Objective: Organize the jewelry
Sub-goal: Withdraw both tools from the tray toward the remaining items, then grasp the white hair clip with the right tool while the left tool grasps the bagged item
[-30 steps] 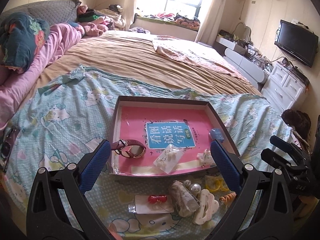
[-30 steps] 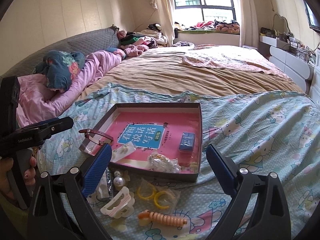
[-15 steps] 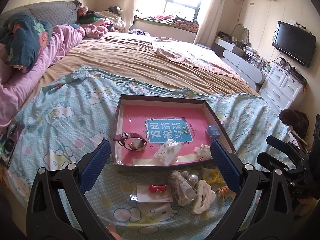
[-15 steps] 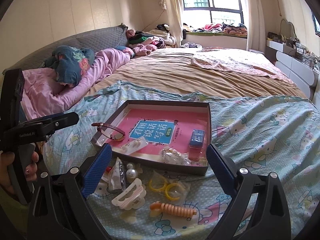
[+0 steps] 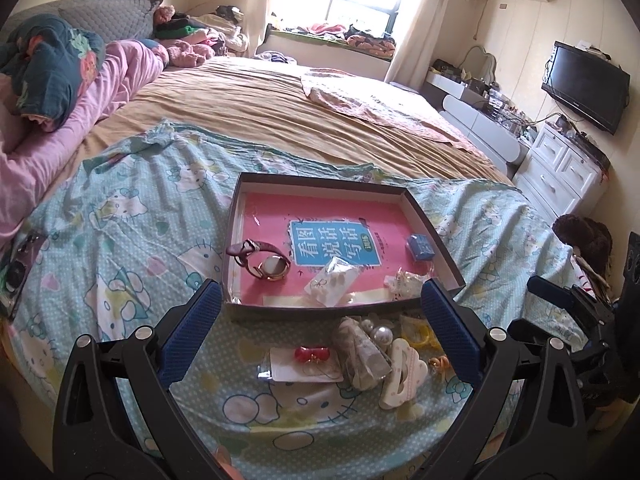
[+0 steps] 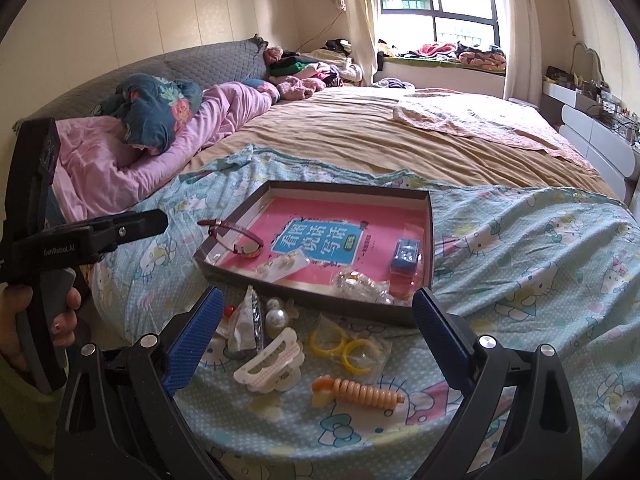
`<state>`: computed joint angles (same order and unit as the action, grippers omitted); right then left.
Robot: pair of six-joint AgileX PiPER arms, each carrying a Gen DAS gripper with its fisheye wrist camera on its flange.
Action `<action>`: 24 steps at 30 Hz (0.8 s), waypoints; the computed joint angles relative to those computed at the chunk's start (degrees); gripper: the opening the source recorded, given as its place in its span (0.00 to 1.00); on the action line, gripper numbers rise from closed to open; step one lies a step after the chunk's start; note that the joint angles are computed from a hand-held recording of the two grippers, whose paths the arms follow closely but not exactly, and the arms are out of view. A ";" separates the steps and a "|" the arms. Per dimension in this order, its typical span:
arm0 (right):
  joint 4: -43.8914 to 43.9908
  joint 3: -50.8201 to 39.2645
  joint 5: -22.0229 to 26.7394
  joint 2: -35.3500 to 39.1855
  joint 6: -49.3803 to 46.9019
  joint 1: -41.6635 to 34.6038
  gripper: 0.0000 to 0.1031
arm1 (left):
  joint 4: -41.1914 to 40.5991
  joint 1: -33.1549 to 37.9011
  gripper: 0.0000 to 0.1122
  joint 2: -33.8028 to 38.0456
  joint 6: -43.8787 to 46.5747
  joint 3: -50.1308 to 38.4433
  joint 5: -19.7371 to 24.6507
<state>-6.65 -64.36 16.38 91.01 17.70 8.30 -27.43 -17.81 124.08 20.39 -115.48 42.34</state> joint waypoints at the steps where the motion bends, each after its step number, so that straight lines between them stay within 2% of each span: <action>1: 0.36 0.27 0.00 -0.04 -0.30 0.15 0.92 | -0.52 0.11 0.83 -0.19 0.42 0.51 -0.05; 16: 3.30 2.07 0.35 2.75 -3.76 3.51 0.92 | -3.02 0.89 0.83 -1.07 2.27 6.13 0.33; 22: 3.58 2.16 0.15 4.64 -4.14 5.01 0.92 | -3.88 1.05 0.74 -1.25 3.06 8.47 1.12; 24: 3.65 2.04 0.09 5.30 -4.32 5.25 0.92 | -4.37 1.10 0.63 -0.98 3.31 8.65 1.64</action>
